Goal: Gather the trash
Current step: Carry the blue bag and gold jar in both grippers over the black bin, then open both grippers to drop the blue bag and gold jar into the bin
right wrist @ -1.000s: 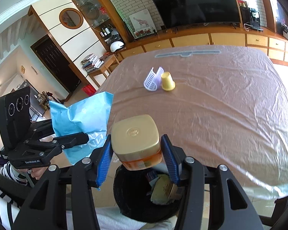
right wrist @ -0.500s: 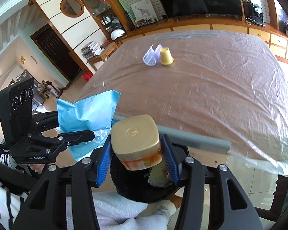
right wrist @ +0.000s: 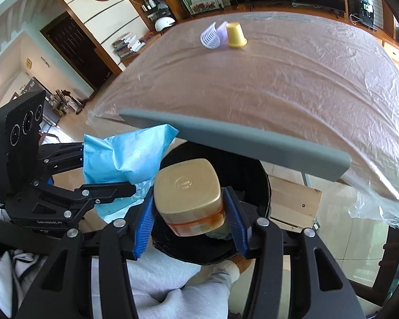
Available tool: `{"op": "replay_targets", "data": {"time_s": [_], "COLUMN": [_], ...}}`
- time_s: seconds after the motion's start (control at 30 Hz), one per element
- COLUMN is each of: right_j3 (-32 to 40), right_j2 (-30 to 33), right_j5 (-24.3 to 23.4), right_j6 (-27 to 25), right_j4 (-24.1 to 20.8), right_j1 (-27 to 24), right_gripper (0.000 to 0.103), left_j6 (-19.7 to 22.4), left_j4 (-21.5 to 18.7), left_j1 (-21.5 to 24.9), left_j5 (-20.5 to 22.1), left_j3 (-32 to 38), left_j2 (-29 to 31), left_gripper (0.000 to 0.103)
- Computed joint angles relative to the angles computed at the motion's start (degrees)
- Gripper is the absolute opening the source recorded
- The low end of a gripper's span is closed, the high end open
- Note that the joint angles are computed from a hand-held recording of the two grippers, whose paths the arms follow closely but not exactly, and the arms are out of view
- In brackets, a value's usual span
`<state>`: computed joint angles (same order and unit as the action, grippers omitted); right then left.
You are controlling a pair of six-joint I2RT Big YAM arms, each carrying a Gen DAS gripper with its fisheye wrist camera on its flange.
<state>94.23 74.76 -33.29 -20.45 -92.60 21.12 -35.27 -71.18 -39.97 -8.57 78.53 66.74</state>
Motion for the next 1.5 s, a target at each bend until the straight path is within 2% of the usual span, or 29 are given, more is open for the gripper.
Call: {"op": "replay_targets", "data": {"time_s": [0.37,0.63,1.07,1.13,1.17,1.2,1.23,1.4,1.47,1.5], "right_j3": [-4.53,-7.5,-9.19,-9.23,-9.29,-9.44,-9.35,-6.47,-4.42,-3.17], "right_j2": [0.08,-0.11,0.25,-0.01,-0.24,-0.51,-0.87,-1.7,-2.98,-3.75], "right_j5": [4.55,5.63,7.49,7.72,7.45,7.44,7.69,7.44,5.97,5.39], "right_j6": [2.8,5.02,5.9,6.06,6.13,6.4,6.94,5.49,4.22,3.51], "right_j4": [4.53,7.91,9.95,10.05,10.17,10.51,10.7,8.88,9.36,10.3], "right_j1": [2.07,2.95,3.96,4.02,3.88,3.74,3.46,1.82,0.82,0.41], "right_gripper": [0.049,0.049,0.05,0.053,0.061,0.075,0.078,0.08,0.08,0.084], "left_j6": [-2.46,-2.99,-2.7,-2.95,-3.2,-3.22,-3.33,-3.72,-3.06,-2.26], "left_j4": [-0.82,-1.99,-1.12,-0.35,-0.16,-0.06,-0.19,-2.31,-2.35,-1.96], "left_j1": [1.76,1.91,2.29,2.38,2.31,2.35,2.24,1.37,0.43,0.16], "left_j5": [-0.38,-1.83,-1.32,-0.87,-1.08,-1.39,-1.84,-2.99,-4.57,-5.27], "left_j3": [-1.16,-1.4,-2.23,-2.54,-2.58,-2.52,-2.41,-0.32,1.64,3.02], "left_j2": [3.41,5.33,6.16,5.64,5.42,5.39,5.17,3.52,2.21,1.43], "left_gripper": [0.043,0.043,0.045,0.058,0.063,0.07,0.074,0.075,0.076,0.076]}}
